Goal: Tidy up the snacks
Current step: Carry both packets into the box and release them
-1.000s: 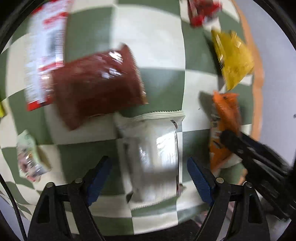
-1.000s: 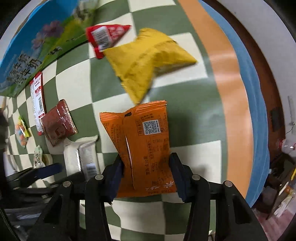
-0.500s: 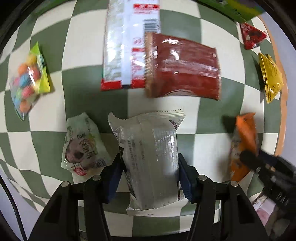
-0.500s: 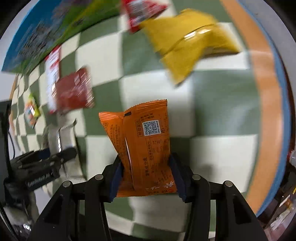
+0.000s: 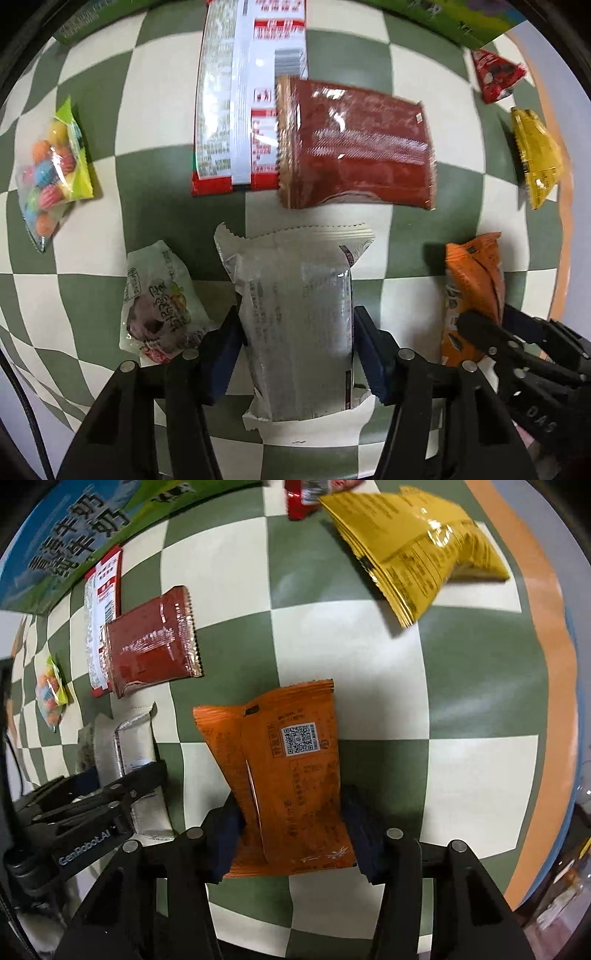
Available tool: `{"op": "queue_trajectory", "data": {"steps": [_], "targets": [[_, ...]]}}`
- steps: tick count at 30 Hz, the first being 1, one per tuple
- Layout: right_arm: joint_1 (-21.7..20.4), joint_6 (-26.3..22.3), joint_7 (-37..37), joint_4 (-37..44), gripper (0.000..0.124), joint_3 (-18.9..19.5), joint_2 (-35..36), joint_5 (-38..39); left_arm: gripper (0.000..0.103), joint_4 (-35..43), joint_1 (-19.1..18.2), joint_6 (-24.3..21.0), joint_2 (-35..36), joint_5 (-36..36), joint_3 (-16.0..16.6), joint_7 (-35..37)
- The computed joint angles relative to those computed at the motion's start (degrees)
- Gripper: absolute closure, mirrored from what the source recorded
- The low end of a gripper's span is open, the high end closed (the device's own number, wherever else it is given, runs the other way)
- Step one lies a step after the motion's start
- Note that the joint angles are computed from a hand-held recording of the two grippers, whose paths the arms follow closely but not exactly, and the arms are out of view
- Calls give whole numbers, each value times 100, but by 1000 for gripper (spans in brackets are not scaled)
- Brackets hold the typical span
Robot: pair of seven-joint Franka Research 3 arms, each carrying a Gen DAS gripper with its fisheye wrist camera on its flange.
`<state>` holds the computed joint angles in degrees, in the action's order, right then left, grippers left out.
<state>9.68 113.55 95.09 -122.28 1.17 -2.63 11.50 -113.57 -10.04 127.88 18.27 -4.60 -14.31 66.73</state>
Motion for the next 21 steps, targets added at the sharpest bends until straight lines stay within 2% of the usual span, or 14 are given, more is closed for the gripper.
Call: {"op": "queue_trajectory", "data": {"steps": [6, 11, 13, 18, 21], "targets": [[-5, 101, -94, -22, 75, -24, -265, 317, 48, 3, 2, -47, -508, -120, -31, 72], [-84, -19, -353, 363, 75, -112, -516, 786, 48, 181, 35, -75, -1064, -343, 56, 281], [-91, 11, -387, 731, 75, -122, -482, 998, 48, 388, 78, -83, -1149, -420, 123, 420], [27, 143, -204, 2057, 75, 0, 126, 1344, 48, 1261, 234, -114, -1052, -356, 286, 710], [138, 292, -15, 3123, 75, 80, 833, 1202, 47, 2281, 275, -246, -449, -36, 342, 795]]}}
